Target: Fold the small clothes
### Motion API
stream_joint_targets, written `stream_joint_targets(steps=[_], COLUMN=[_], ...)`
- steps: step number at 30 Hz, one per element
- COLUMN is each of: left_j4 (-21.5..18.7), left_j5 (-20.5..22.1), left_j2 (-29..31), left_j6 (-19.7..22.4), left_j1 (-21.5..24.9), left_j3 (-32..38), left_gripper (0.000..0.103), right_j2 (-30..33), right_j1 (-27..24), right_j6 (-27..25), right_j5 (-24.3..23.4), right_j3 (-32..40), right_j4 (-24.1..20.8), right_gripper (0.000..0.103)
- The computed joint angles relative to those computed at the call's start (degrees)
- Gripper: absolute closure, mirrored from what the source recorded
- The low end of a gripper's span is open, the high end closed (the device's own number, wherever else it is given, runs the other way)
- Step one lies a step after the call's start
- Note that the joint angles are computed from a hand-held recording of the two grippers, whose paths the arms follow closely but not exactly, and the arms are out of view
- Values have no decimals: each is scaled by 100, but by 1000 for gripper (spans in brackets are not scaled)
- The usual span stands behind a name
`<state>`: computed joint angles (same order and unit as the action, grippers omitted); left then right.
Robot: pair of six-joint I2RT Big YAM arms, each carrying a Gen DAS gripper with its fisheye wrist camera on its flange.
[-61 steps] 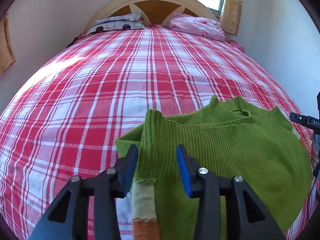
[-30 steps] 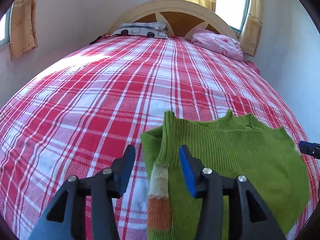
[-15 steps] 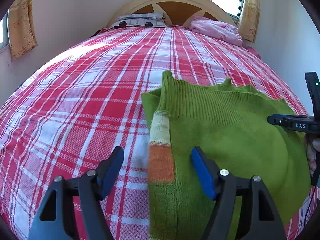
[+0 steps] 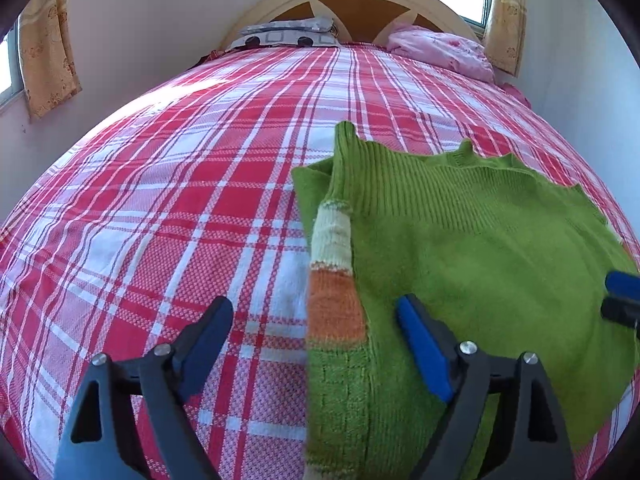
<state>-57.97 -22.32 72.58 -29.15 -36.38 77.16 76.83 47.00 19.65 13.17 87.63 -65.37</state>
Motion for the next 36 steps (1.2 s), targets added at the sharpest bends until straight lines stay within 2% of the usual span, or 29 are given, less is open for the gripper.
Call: stream_joint_targets(steps=[1, 3, 8, 12, 15, 22, 24, 27, 29, 32, 33, 34, 36], left_j4=[-22, -81, -98, -83, -80, -116, -163, -144, -115, -125, -108, -88, -10], left_j5=[-19, -100, -64, -41, -76, 175, 253, 41, 68, 133, 89, 69, 65], left_j2=[18, 64, 75, 34, -19, -233, -400, -487, -478, -419, -404, -395, -393], left_j6=[6, 0, 10, -20, -17, 58, -2, 277, 258, 80, 73, 83, 87], left_j1=[-3, -16, 7, 16, -15, 5, -49, -242, -217, -91, -59, -31, 49], left_j3=[13, 56, 65, 44, 19, -86, -175, -297, -319, -221, -193, -171, -161], left_gripper=[13, 10, 9, 9, 8, 8, 8, 2, 1, 2, 2, 2, 2], right_j2=[0, -129, -132, -247, -335, -323, -300, -160, -37, 141, 205, 273, 476], right_j1=[76, 126, 159, 153, 231, 338, 491, 654, 448, -162, -309, -448, -619], right_j6=[-32, 2, 112, 209, 277, 297, 407, 199, 188, 610, 743, 850, 869], right_j5=[136, 320, 512, 486, 643, 877, 1135, 1428, 1061, -180, -451, -666, -804], right_j3=[-106, -421, -563, -707, -838, -775, -657, -539, -390, -118, -39, 41, 256], right_j4=[-25, 308, 543, 689, 798, 650, 371, 203, 218, 352, 384, 428, 397], right_gripper=[63, 58, 52, 52, 51, 50, 45, 45, 44, 43, 43, 43, 43])
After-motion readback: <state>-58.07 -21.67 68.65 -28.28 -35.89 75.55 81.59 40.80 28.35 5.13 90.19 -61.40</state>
